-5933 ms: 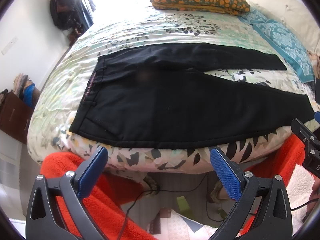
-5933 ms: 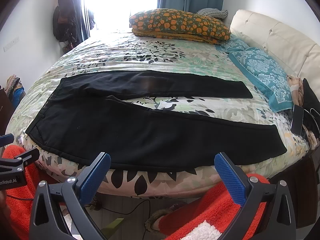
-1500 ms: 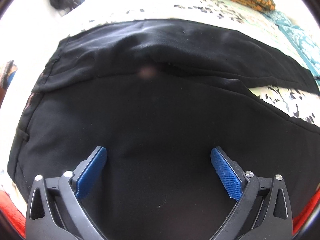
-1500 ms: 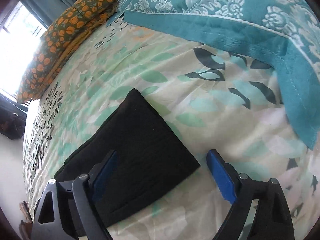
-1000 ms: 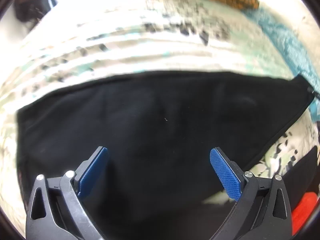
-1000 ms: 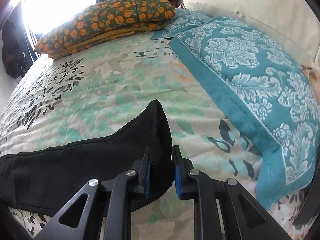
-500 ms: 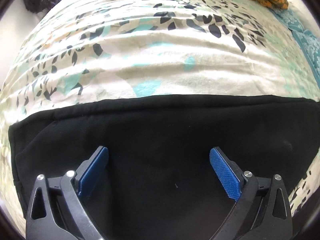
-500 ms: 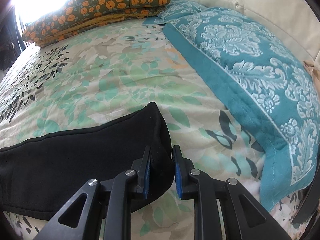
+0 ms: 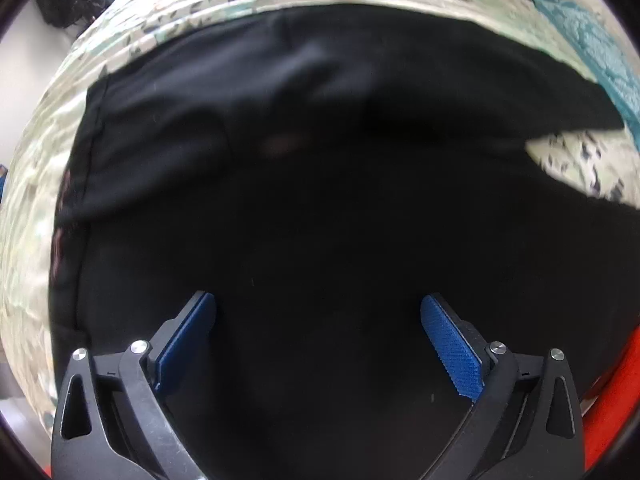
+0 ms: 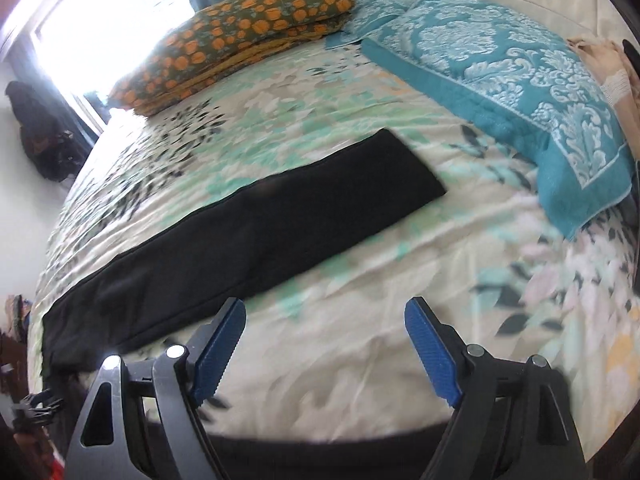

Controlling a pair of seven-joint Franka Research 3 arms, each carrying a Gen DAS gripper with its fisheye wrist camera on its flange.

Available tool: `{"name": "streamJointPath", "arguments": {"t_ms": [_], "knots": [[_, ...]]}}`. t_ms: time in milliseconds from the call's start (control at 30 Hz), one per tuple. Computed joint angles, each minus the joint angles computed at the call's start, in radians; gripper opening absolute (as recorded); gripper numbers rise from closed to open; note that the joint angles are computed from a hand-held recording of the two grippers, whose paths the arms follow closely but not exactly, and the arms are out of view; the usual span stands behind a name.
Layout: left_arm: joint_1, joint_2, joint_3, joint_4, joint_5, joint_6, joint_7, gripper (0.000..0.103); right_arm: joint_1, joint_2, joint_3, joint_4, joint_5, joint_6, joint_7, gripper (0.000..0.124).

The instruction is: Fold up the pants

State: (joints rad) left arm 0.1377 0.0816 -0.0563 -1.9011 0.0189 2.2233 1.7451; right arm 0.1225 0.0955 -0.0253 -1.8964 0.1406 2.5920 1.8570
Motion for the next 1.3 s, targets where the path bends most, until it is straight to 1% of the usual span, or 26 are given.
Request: {"name": "streamJointPath", "arguments": {"t_ms": [33, 133, 200, 300, 333, 367, 400, 433, 467, 533, 567, 600, 667, 700, 767, 833, 867, 933, 967, 1000, 1067, 1100, 1167, 1200, 1233, 1300], "knots": [[-0.002, -0.046, -0.002, -0.063, 0.011, 0.043, 0.005, 0.103, 0.014, -0.033, 0.023, -0.032, 0.039, -0.004, -0.028, 0.082], [-0.008, -0.120, 0.005, -0.129, -0.042, -0.008, 0.063, 0.102, 0.074, -0.125, 0.079, -0.127, 0.145, -0.019, -0.100, 0.086], [-0.016, -0.169, 0.011, -0.186, -0.041, -0.005, 0.093, 0.103, 0.120, -0.161, 0.109, -0.181, 0.168, -0.025, -0.108, 0.089], [-0.026, -0.228, 0.025, -0.246, -0.048, 0.002, 0.111, 0.103, 0.187, -0.162, 0.146, -0.239, 0.208, -0.030, -0.103, 0.089], [-0.028, -0.242, 0.031, -0.257, -0.057, 0.003, 0.112, 0.102, 0.205, -0.145, 0.154, -0.240, 0.216, -0.055, -0.091, 0.089], [-0.030, -0.259, 0.038, -0.272, -0.069, 0.011, 0.109, 0.102, 0.234, -0.125, 0.145, -0.230, 0.180, -0.094, -0.062, 0.090], [-0.031, -0.279, 0.047, -0.288, -0.095, 0.029, 0.109, 0.102, 0.230, -0.113, 0.170, -0.217, 0.074, -0.118, -0.008, 0.089], [-0.034, -0.301, 0.061, -0.305, -0.136, 0.054, 0.112, 0.102, 0.229, -0.117, 0.192, -0.210, -0.036, -0.122, 0.047, 0.089], [-0.034, -0.319, 0.073, -0.321, -0.169, 0.081, 0.103, 0.102, 0.253, -0.127, 0.179, -0.211, -0.076, -0.106, 0.064, 0.089], [-0.027, -0.336, 0.089, -0.339, -0.205, 0.120, 0.061, 0.102, 0.266, -0.161, 0.176, -0.240, -0.040, -0.032, 0.058, 0.089], [-0.025, -0.332, 0.098, -0.339, -0.220, 0.122, 0.048, 0.102, 0.270, -0.167, 0.178, -0.245, -0.037, -0.015, 0.070, 0.089], [-0.021, -0.324, 0.102, -0.339, -0.220, 0.122, 0.038, 0.102, 0.271, -0.165, 0.183, -0.242, -0.061, -0.012, 0.096, 0.089], [-0.007, -0.316, 0.088, -0.356, -0.149, 0.142, 0.026, 0.102, 0.273, -0.146, 0.195, -0.236, -0.155, -0.014, 0.172, 0.089], [-0.008, -0.328, 0.084, -0.378, -0.116, 0.166, 0.049, 0.102, 0.279, -0.129, 0.197, -0.224, -0.173, -0.040, 0.194, 0.089], [-0.012, -0.363, 0.070, -0.417, -0.055, 0.193, 0.058, 0.102, 0.290, -0.086, 0.189, -0.186, -0.121, -0.124, 0.170, 0.090], [-0.029, -0.382, 0.086, -0.423, -0.083, 0.189, 0.072, 0.102, 0.307, -0.090, 0.188, -0.197, -0.191, -0.125, 0.204, 0.094], [-0.034, -0.386, 0.101, -0.419, -0.112, 0.196, 0.075, 0.102, 0.312, -0.091, 0.188, -0.190, -0.203, -0.143, 0.204, 0.096], [-0.031, -0.383, 0.127, -0.406, -0.163, 0.223, 0.067, 0.102, 0.321, -0.096, 0.188, -0.192, -0.214, -0.153, 0.211, 0.096], [-0.026, -0.389, 0.143, -0.414, -0.189, 0.234, 0.071, 0.102, 0.323, -0.113, 0.187, -0.212, -0.221, -0.147, 0.221, 0.096], [-0.021, -0.375, 0.153, -0.399, -0.206, 0.230, 0.068, 0.102, 0.324, -0.122, 0.188, -0.221, -0.229, -0.142, 0.233, 0.096], [-0.004, -0.367, 0.158, -0.399, -0.216, 0.226, 0.058, 0.102, 0.329, -0.159, 0.197, -0.257, -0.249, -0.117, 0.256, 0.096], [0.004, -0.364, 0.151, -0.405, -0.204, 0.234, 0.049, 0.102, 0.328, -0.168, 0.198, -0.267, -0.245, -0.101, 0.249, 0.096], [0.027, -0.342, 0.120, -0.412, -0.118, 0.254, 0.020, 0.102, 0.317, -0.170, 0.191, -0.271, -0.214, -0.088, 0.241, 0.096], [0.032, -0.319, 0.116, -0.402, -0.087, 0.273, 0.023, 0.102, 0.310, -0.174, 0.186, -0.278, -0.195, -0.084, 0.248, 0.096], [0.036, -0.322, 0.104, -0.410, -0.058, 0.289, 0.011, 0.102, 0.300, -0.180, 0.179, -0.293, -0.172, -0.069, 0.255, 0.096], [0.036, -0.319, 0.099, -0.407, -0.039, 0.289, -0.009, 0.102, 0.276, -0.217, 0.159, -0.348, -0.108, -0.014, 0.265, 0.096]]}}
